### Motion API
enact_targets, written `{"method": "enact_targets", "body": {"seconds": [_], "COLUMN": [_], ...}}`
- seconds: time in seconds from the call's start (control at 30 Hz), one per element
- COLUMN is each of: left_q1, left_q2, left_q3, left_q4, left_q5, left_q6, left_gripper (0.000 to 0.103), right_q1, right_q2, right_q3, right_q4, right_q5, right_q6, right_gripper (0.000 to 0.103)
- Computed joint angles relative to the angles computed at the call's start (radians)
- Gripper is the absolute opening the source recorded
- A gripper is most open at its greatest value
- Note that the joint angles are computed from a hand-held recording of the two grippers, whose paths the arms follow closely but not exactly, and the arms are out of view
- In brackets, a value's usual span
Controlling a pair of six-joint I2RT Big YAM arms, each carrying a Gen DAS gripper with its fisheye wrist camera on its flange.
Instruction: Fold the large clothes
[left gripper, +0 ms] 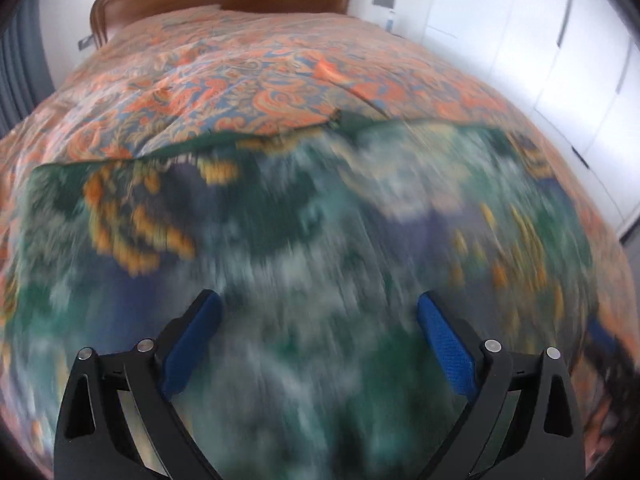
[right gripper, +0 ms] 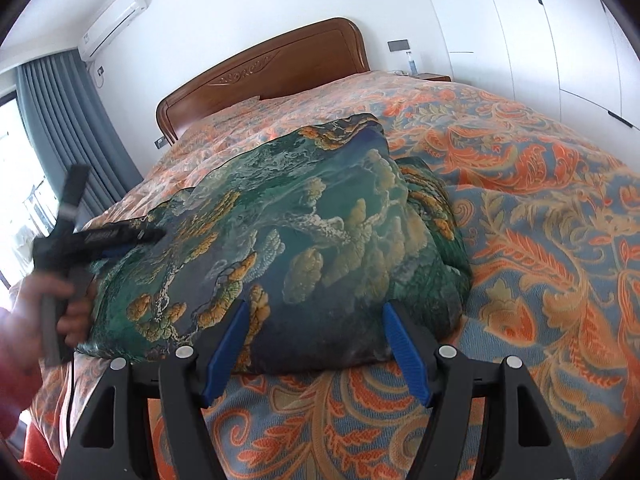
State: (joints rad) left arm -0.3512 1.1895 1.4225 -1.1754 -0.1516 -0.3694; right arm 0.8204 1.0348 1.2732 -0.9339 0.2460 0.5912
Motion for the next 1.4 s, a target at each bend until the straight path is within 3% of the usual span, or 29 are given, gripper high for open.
{"method": "enact_targets", "body": {"seconds": [0.2, 0.37, 0.47, 0.57, 0.67, 0.83, 0.87, 0.9, 0.93, 1.03, 1.1, 1.27, 1.33, 1.4], "left_q1": [-0.091, -0.189, -0.245, -0.282, -0.283, -0.297, -0.293, -0.284, -0.281, -0.242, -0.2, -0.142, -0.14, -0.154], "left_q2": [-0.076, -0.138, -0.179, -0.188, -0.139, -0.122, -0.128, -0.139, -0.154, -0.168, -0.149, -0.014, 0.07, 0.131], "left_q3": [-0.068, -0.116, -0.14, -0.147, -0.13, -0.113, -0.111, -0.106, -0.1, -0.055, 0.01, 0.244, 0.368, 0.459], "left_q4": [-0.018, -0.057, -0.019, 0.041, 0.037, -0.004, -0.013, -0.025, -0.043, -0.059, -0.052, -0.087, -0.159, -0.217], "left_q5": [-0.092, -0.156, -0.14, -0.115, -0.106, -0.114, -0.105, -0.09, -0.074, -0.003, 0.074, 0.312, 0.37, 0.377], "left_q6": [-0.051, -0.094, -0.057, -0.024, -0.017, 0.011, 0.013, 0.011, -0.008, -0.05, -0.065, -0.061, -0.02, 0.018], "left_gripper": [0.099, 0.099, 0.099, 0.099, 0.1, 0.099, 0.099, 0.099, 0.099, 0.099, 0.099, 0.099, 0.099, 0.099], "right_q1": [0.02, -0.009, -0.038, -0.063, -0.088, -0.199, -0.215, -0.22, -0.221, -0.183, -0.115, 0.045, 0.102, 0.163], "right_q2": [-0.014, -0.058, -0.106, -0.12, -0.113, -0.031, -0.02, -0.017, -0.013, -0.025, -0.029, 0.002, 0.025, 0.051], "right_q3": [-0.014, -0.051, -0.092, -0.122, -0.141, -0.138, -0.15, -0.154, -0.157, -0.158, -0.124, -0.004, 0.037, 0.073], "right_q4": [-0.032, -0.05, -0.007, 0.044, 0.122, 0.221, 0.26, 0.274, 0.283, 0.278, 0.235, 0.17, 0.169, 0.174], "right_q5": [0.031, 0.008, -0.004, -0.044, -0.083, -0.249, -0.26, -0.261, -0.254, -0.18, -0.064, 0.196, 0.284, 0.367], "right_q6": [0.052, 0.167, 0.227, 0.263, 0.296, 0.448, 0.472, 0.48, 0.482, 0.431, 0.353, 0.125, 0.027, -0.066], "right_gripper": [0.071, 0.072, 0.072, 0.079, 0.086, 0.089, 0.088, 0.078, 0.058, 0.036, 0.032, 0.03, 0.03, 0.03]}}
